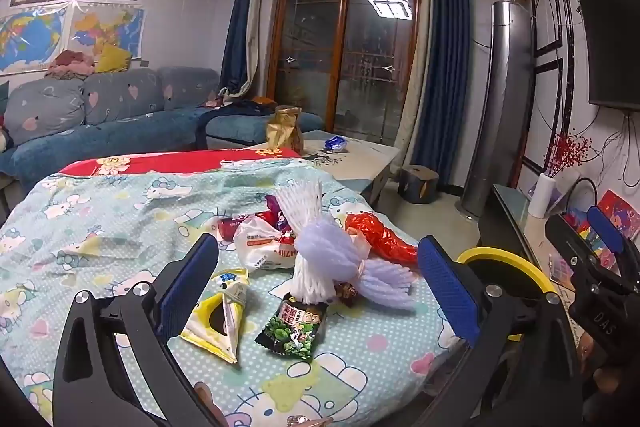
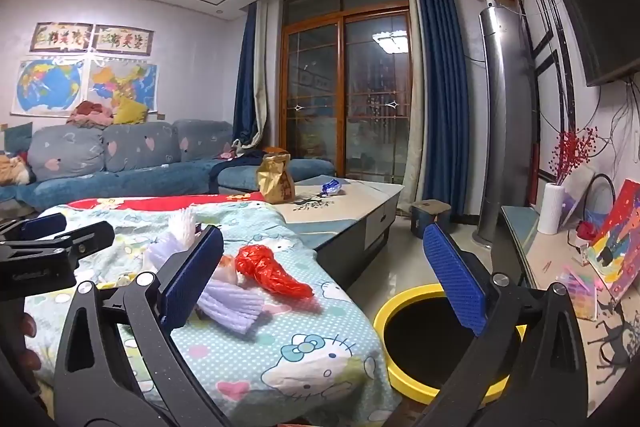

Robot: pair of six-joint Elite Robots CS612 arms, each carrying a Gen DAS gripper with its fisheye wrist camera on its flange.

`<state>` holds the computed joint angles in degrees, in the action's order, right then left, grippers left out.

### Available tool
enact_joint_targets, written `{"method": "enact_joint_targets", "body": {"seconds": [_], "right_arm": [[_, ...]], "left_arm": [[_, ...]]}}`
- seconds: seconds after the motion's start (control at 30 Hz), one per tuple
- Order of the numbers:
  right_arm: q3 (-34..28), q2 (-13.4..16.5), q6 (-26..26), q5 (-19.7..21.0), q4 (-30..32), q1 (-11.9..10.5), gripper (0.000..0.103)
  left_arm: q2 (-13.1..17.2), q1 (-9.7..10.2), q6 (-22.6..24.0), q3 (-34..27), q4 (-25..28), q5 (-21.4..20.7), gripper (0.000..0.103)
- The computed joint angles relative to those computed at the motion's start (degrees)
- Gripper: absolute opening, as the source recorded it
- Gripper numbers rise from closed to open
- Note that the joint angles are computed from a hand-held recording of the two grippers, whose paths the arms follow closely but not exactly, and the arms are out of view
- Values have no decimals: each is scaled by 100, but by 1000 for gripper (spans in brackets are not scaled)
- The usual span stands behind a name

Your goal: Collect trash

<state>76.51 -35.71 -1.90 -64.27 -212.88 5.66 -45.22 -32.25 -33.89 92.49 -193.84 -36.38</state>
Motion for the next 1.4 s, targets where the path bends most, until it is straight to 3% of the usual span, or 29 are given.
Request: {"method": "enact_joint_targets", "body": {"seconds": [1.4], "right_arm": [[1, 7, 31, 46, 91, 13, 92]], "left_arm": [[-45, -74, 132, 9, -83, -42, 97]]}}
